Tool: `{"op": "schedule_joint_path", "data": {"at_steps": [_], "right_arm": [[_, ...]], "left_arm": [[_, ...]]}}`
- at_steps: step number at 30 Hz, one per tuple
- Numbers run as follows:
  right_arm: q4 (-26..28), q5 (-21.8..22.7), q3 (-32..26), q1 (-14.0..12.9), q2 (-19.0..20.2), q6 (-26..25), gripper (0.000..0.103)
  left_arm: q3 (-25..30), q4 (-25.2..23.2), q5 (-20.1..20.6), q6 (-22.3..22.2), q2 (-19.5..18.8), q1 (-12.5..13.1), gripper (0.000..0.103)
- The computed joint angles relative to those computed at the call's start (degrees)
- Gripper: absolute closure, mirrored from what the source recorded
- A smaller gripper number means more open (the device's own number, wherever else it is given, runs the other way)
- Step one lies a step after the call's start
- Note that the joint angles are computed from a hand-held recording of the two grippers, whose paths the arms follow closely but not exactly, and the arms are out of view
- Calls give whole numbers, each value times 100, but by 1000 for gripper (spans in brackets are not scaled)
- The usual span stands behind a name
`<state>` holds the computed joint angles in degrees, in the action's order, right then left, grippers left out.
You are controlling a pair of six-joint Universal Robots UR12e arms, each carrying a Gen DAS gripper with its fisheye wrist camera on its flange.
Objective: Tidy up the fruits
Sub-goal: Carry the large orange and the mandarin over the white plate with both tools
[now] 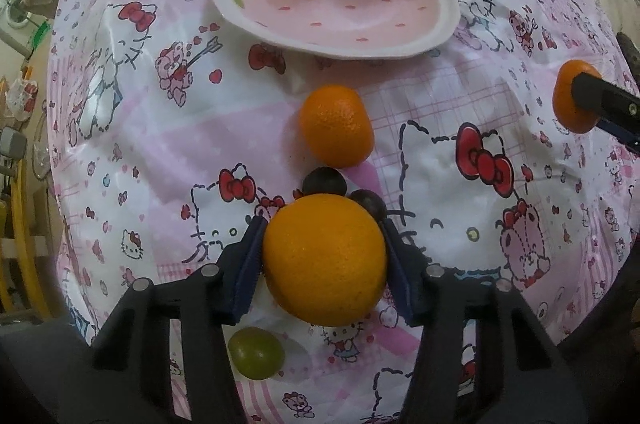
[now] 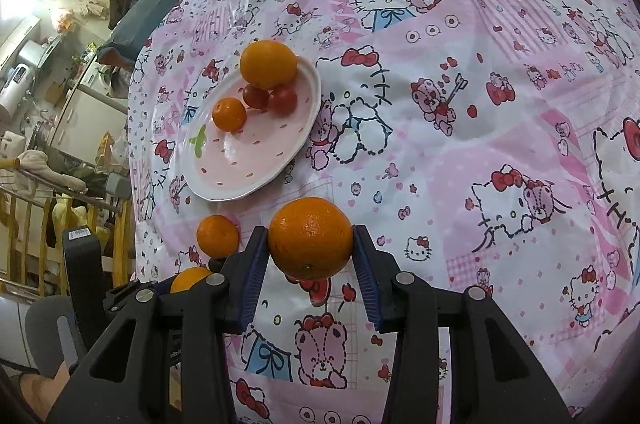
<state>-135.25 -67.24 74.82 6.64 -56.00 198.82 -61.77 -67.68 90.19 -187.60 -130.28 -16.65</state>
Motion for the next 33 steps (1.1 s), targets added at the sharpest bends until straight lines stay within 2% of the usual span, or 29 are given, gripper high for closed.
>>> {"op": "schedule_joint_path", "data": {"at_steps": [7, 15, 22, 30, 33], "right_arm": [[-20, -53, 0, -4, -1, 50, 59], [-66, -72, 4, 5, -11, 62, 59], [-509, -211, 9, -5, -51, 235, 59], [-1068, -181, -82, 9, -45, 141, 59], [-1247, -132, -133, 12, -14, 103, 59]], "left_arm": [[-276, 206, -376, -57, 289, 147, 53], [-474, 870, -86, -231, 429, 200, 53], [-633, 1678, 276, -392, 501, 157, 53], [-486, 1965, 390, -386, 460, 182, 53], [-318, 1861, 224, -343, 405, 221, 53]]}}
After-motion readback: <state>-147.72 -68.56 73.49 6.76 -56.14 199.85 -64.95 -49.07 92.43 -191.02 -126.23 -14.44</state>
